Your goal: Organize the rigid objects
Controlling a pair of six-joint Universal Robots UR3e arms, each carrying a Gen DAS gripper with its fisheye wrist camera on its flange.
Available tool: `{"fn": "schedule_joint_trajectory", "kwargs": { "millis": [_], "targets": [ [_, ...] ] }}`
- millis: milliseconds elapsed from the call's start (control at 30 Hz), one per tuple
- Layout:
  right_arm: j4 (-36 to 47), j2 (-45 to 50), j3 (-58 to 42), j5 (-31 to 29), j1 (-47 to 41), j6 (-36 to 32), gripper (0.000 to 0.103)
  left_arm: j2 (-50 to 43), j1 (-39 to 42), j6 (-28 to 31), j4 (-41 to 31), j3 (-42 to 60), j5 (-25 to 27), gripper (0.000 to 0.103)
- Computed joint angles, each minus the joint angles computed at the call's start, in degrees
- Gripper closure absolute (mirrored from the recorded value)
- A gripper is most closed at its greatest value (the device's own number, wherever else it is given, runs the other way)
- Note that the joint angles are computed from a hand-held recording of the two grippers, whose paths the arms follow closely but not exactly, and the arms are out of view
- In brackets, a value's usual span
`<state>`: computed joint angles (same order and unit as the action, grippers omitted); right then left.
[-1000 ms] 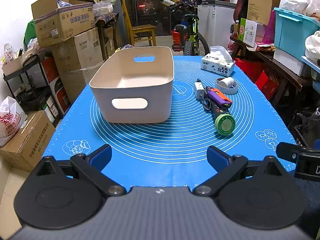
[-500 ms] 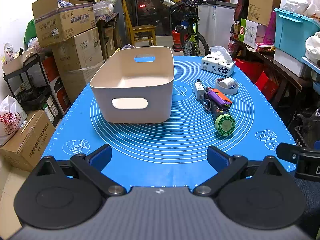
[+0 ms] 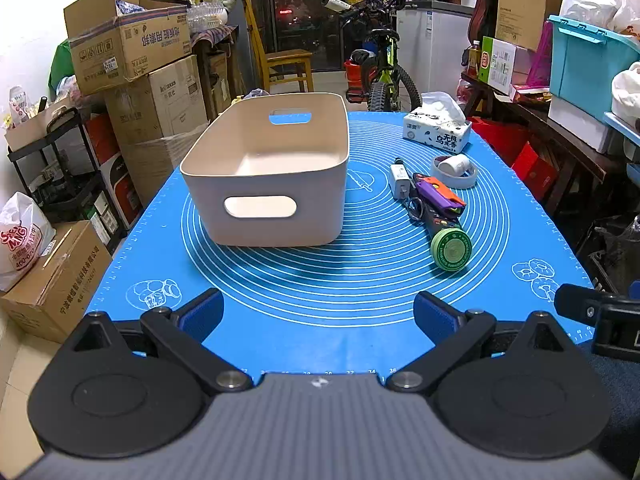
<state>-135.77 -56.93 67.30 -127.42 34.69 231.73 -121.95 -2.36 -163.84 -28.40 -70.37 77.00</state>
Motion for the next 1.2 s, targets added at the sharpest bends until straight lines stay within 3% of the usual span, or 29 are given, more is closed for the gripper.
{"fn": "schedule_joint_trajectory", "kwargs": {
  "millis": [1200],
  "targets": [
    [-1.8, -0.6, 1.8, -0.7, 0.0, 0.8, 0.002, -0.4, 0.7, 0.0, 0.0, 0.8, 0.1, 0.003]
  ]
}}
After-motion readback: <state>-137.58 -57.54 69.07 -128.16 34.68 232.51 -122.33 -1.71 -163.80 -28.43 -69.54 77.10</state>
